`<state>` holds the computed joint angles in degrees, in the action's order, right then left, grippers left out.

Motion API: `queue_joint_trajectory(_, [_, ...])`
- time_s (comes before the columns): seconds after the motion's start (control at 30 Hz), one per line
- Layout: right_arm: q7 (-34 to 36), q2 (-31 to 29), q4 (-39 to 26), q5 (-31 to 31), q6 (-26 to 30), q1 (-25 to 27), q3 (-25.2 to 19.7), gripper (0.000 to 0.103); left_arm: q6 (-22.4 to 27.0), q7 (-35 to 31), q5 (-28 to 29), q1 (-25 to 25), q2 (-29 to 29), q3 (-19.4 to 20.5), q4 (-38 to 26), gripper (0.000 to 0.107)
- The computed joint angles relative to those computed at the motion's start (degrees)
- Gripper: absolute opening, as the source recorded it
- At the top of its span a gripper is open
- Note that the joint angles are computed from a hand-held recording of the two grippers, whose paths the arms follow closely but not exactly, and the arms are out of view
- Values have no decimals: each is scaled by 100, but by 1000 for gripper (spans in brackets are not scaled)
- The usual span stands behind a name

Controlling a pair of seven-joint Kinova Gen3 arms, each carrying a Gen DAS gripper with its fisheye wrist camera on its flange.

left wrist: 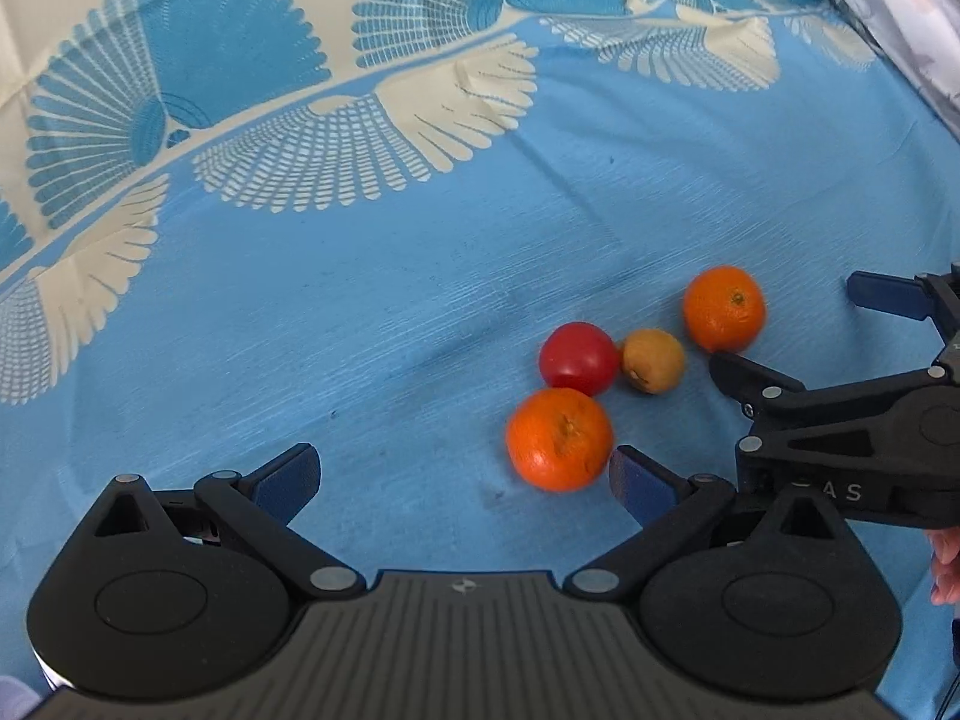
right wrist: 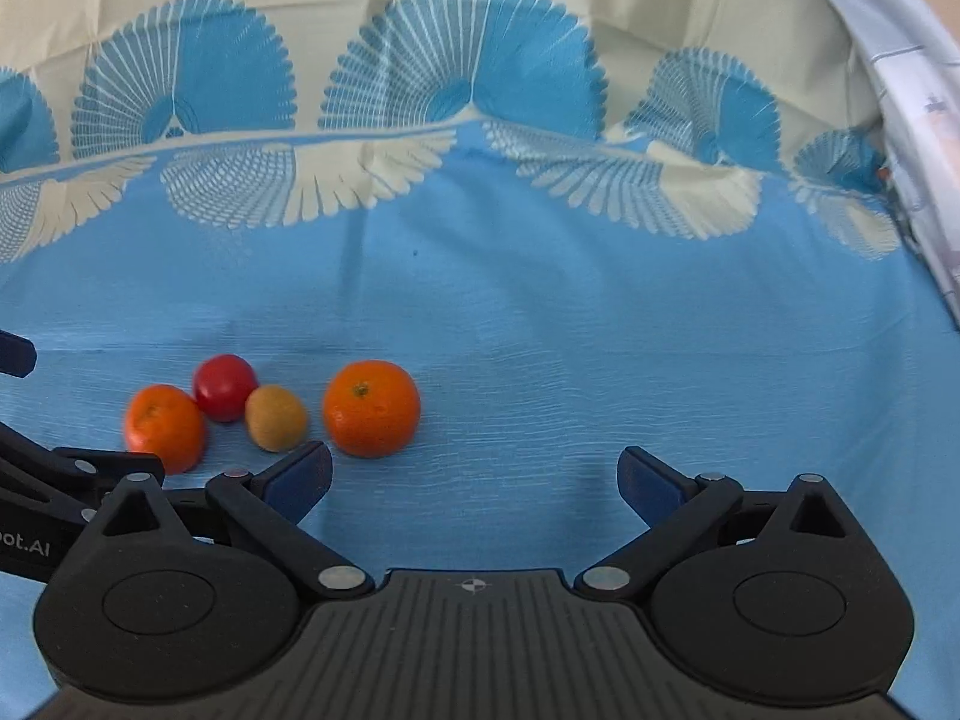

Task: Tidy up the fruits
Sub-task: 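Reach both tools to the cluster and close each on an orange, then carry an orange in the left tool while the right tool carries an orange to the plate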

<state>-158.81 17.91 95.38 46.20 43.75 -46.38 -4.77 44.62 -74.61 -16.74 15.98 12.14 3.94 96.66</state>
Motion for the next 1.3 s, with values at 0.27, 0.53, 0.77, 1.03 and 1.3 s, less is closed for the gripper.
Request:
queue_joint_trajectory(0.27, [-387, -52, 470, 1205, -1014, 442, -419, 40, -383, -594, 827, -366, -228, 98, 209, 40])
queue_joint_trajectory(0.53, [-1606, -611, 398, 701, 446, -263, -114, 39, 432, -133, 797, -506, -1438, 84, 557, 40])
queue_joint_trajectory(0.77, [-2606, -1807, 720, 1068, 2024, -977, -1108, 39, 2039, -425, 1118, -1058, -3125, -5, 550, 40])
queue_joint_trajectory(1.03, [-2448, -1886, -299, 1326, 3178, -1541, -2674, 39, 3601, -834, 1113, -1626, -4670, -319, 143, 40])
queue_joint_trajectory(1.3, [-2148, -1204, -1406, 1670, 3425, -2737, -3011, 39, 4680, -1339, 980, -1953, -5702, -939, -175, 40])
